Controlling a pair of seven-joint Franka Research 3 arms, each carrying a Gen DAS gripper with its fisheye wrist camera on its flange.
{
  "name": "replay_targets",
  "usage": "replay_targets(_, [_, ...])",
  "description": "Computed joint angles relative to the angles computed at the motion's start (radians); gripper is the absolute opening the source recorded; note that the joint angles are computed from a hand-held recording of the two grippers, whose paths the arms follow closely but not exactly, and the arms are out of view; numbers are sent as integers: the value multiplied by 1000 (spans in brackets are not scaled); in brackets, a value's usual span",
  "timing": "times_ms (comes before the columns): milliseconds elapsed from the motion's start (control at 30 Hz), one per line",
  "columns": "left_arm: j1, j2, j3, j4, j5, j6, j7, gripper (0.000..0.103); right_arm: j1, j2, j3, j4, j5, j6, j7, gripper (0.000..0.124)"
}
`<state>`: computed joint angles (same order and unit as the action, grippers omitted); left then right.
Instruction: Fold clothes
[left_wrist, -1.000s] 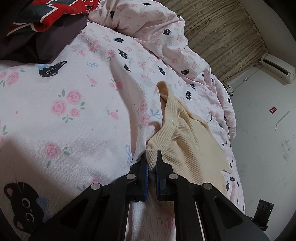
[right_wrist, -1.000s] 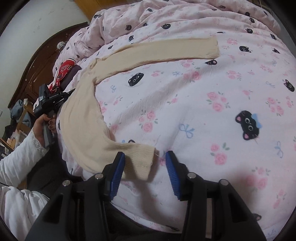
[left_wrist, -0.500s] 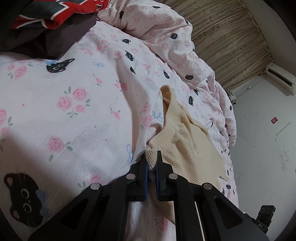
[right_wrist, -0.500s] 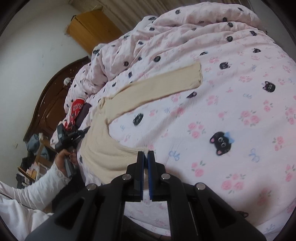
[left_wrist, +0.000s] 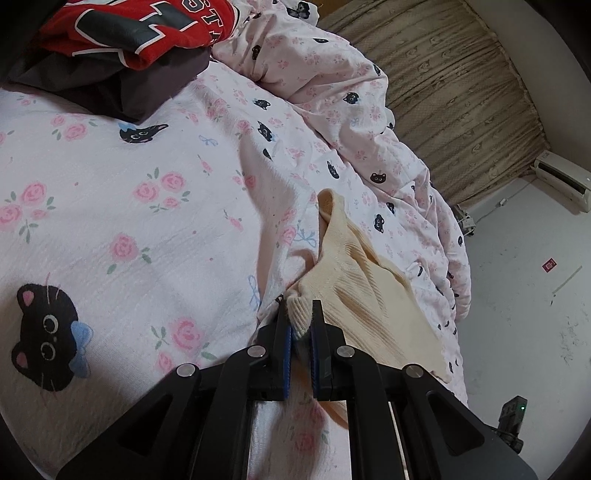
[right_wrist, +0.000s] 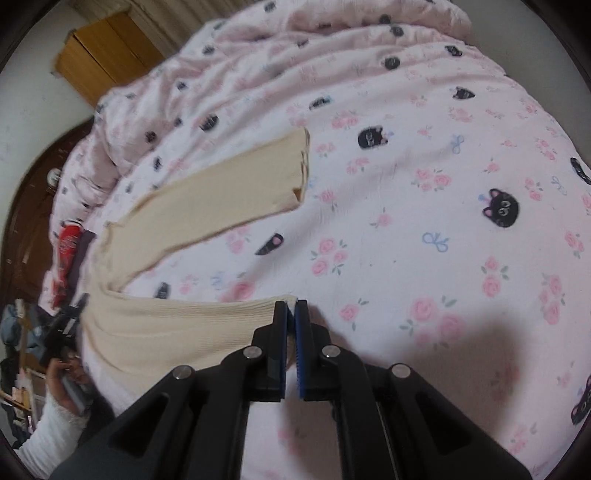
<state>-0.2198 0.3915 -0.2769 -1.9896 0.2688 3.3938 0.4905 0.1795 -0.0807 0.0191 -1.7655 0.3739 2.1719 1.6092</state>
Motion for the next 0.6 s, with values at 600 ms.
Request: replay_targets(600, [-67, 3, 62, 9, -36, -26, 54, 7, 39, -341, 131, -349, -287, 160, -81, 36])
